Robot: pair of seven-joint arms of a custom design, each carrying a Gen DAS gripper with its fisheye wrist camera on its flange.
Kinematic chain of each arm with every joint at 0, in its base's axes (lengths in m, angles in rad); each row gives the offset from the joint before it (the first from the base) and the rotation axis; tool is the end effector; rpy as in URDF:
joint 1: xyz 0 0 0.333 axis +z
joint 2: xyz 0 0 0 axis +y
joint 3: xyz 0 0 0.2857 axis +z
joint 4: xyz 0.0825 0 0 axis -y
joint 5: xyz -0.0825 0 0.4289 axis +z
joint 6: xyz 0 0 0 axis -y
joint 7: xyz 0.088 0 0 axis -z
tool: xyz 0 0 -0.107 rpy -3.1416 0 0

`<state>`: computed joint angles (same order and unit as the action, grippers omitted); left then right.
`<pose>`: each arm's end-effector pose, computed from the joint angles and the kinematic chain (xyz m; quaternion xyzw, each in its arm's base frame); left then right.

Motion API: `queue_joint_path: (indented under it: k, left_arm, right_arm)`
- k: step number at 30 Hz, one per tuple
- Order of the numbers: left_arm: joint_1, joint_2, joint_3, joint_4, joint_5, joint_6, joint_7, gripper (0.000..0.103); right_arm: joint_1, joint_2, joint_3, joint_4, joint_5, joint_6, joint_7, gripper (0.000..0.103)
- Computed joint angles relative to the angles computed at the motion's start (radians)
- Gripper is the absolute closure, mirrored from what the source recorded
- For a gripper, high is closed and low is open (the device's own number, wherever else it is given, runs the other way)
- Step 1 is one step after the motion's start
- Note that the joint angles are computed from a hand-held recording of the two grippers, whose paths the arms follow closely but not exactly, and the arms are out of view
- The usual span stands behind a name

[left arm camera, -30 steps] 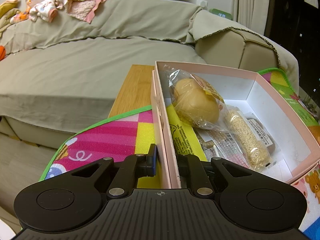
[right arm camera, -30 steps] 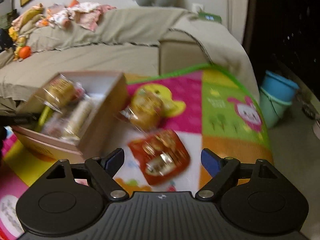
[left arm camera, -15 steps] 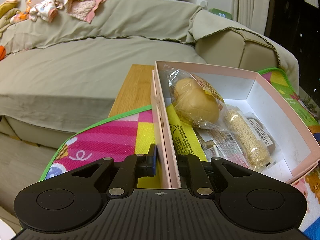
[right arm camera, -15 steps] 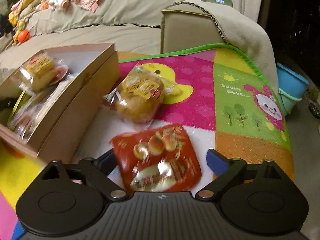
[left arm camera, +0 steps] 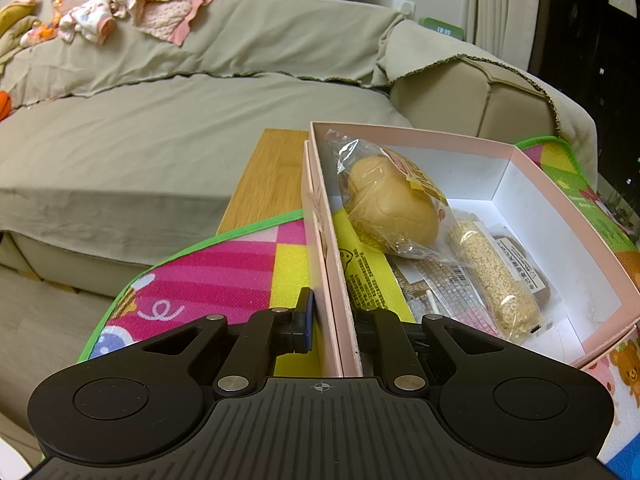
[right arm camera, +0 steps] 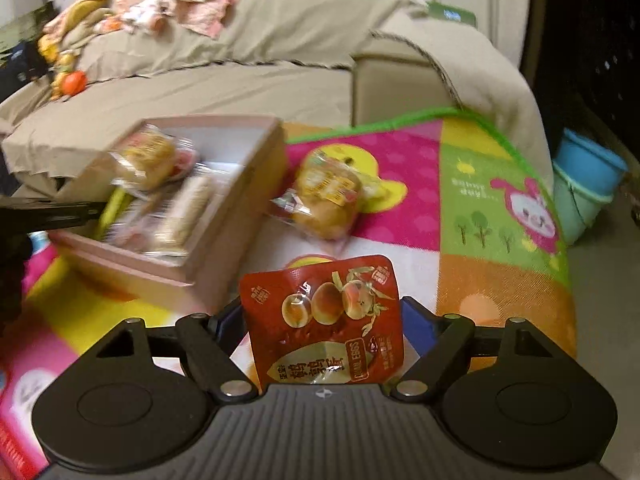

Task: Organize objects
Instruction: 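Grasp the red snack packet with the right tool and drop it in the box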

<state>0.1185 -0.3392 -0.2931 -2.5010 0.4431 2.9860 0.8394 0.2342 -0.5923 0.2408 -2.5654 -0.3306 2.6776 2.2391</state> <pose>0.5079 -0.1220 0.4353 -0.6835 0.6053 -0.3004 0.2760 0.4165 0.2279 0.4889 -0.6756 0.6362 -0.2513 0.2750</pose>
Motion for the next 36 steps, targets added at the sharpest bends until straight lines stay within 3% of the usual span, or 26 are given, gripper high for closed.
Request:
queue_joint_path:
  k: [5,9,17,27,29,36]
  left_arm:
    - [-0.001,0.000,0.001,0.000,0.000,0.000,0.000,0.090]
    - [-0.001,0.000,0.002,0.000,0.000,0.000,0.001,0.090]
    - [-0.001,0.000,0.002,-0.001,-0.001,0.001,0.001,0.090]
    - [0.000,0.001,-0.002,-0.001,0.003,0.003,-0.005,0.090]
    - [-0.001,0.001,-0.001,-0.001,0.002,0.003,-0.004,0.089]
    - [-0.005,0.005,0.001,0.004,0.000,0.004,-0.005,0.089]
  right_arm:
    - [0.027,-0.113,0.017,-0.006,-0.001,-0.017,-0.020,0.026]
    - [-0.004,-0.141,0.052,0.037,-0.036,0.045,-0.013,0.026]
    - [-0.103,0.005,0.140,0.203,-0.116,0.196,0.007,0.026]
    - [-0.062,0.242,0.115,0.368,-0.182,0.222,0.039,0.025]
    - [-0.054,0.259,0.105,0.378,-0.194,0.224,0.063,0.015]
    - [-0.036,0.253,0.070,0.360,-0.221,0.205,0.135,0.011]
